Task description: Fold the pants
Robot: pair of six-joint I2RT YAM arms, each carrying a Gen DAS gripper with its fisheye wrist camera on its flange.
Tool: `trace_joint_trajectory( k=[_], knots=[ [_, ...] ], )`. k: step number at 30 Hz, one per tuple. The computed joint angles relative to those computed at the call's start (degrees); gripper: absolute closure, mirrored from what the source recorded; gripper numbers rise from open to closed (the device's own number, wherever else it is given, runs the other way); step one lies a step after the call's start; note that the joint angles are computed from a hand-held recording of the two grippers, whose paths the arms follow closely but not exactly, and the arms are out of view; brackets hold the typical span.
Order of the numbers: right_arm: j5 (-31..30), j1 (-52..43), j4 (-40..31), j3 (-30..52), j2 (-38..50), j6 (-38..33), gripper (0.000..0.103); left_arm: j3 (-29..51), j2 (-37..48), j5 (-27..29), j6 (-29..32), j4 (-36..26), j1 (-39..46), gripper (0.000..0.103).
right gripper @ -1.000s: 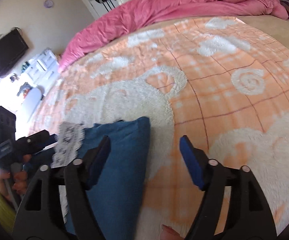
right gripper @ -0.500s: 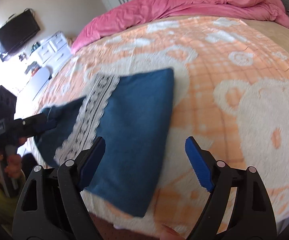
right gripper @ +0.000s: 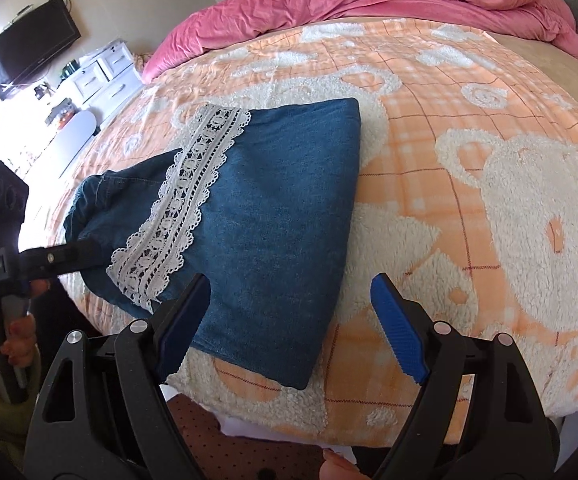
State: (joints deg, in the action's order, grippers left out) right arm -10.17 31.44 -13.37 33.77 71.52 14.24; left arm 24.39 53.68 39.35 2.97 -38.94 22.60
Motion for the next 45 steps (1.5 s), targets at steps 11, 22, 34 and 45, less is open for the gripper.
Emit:
trace_joint_trajectory(
  k=[11, 22, 34, 45],
  knots=[
    [-0.86, 0.03, 1.15, -0.70, 1.05, -0.18, 0.027, -2.58, -1.65, -8.82, -14.62, 7.43, -13.18, 0.056],
    [0.41, 0.18, 1.01, -1.26, -1.47, -0.75, 0.027, -2.84, -6.61, -6.16, -14.32, 4.86, -15.88, 0.088],
    [9.27, 9.09, 0.84, 0.15, -2.62, -4.94, 0.027, -2.05, -13.84, -21.69, -12.70, 3.34, -17.14, 0.051],
    [13.13, 8.41, -0.92, 1.09, 5.94, -5.82, 0.033, -4.26, -8.10, -27.63, -9.15, 8.13, -20.65, 0.047]
  ],
)
